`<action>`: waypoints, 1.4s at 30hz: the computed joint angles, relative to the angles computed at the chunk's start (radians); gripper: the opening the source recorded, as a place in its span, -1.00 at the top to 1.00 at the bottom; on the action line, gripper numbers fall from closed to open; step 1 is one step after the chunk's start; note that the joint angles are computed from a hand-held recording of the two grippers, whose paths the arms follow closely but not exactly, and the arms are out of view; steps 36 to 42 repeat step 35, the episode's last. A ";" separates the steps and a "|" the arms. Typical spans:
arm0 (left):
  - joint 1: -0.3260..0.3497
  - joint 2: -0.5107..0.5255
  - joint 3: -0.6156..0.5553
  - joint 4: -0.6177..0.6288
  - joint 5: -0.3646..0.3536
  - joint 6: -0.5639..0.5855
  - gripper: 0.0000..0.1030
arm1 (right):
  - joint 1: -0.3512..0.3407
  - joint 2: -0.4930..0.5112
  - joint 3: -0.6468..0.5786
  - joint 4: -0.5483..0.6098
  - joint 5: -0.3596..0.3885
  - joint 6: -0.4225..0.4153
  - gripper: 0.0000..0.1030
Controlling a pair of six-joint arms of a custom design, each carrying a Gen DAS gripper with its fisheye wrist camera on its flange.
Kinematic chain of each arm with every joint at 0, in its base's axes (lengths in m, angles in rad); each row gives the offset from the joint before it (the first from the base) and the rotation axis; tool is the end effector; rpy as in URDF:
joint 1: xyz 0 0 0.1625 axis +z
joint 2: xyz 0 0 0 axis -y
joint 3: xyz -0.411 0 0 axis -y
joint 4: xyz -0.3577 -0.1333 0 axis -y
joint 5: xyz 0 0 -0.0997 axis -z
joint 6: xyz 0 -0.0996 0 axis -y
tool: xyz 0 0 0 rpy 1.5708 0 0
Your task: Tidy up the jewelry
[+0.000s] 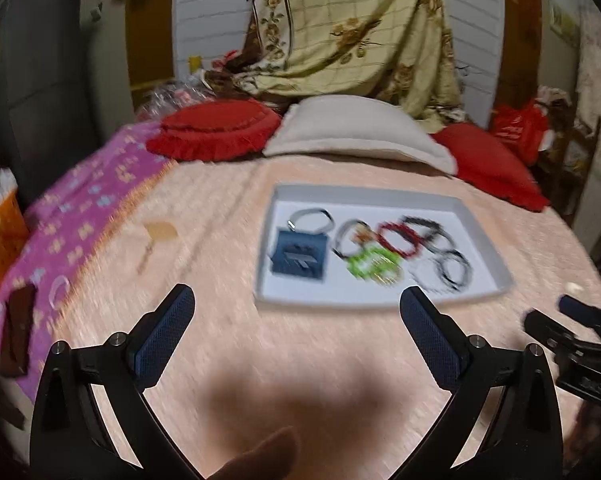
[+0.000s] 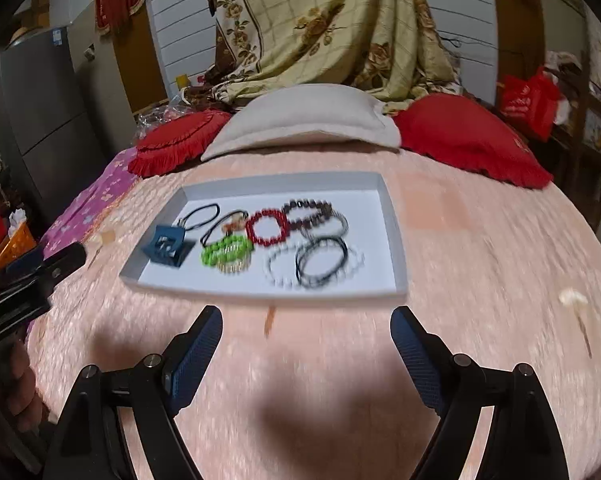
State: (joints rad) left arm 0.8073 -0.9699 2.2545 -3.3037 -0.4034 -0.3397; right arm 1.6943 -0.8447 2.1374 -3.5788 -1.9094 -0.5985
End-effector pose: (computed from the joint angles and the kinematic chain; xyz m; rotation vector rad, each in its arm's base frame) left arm -0.1419 -0.4735 0.1663 0.1323 2.1163 -1.1329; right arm 0.1620 -0.4917 0.1203 0.7436 -2.4280 0.8186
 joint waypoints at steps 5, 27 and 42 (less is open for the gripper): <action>0.060 -0.003 -0.098 0.226 -0.132 -0.089 -0.99 | 0.019 0.054 -0.043 -0.009 -0.060 -0.030 -0.77; 0.011 0.040 -0.043 0.279 0.002 -0.180 -0.99 | 0.016 0.059 -0.024 -0.041 -0.075 -0.066 -0.77; 0.016 0.047 -0.041 0.241 -0.019 -0.175 -0.99 | 0.018 0.066 -0.024 -0.044 -0.085 -0.075 -0.77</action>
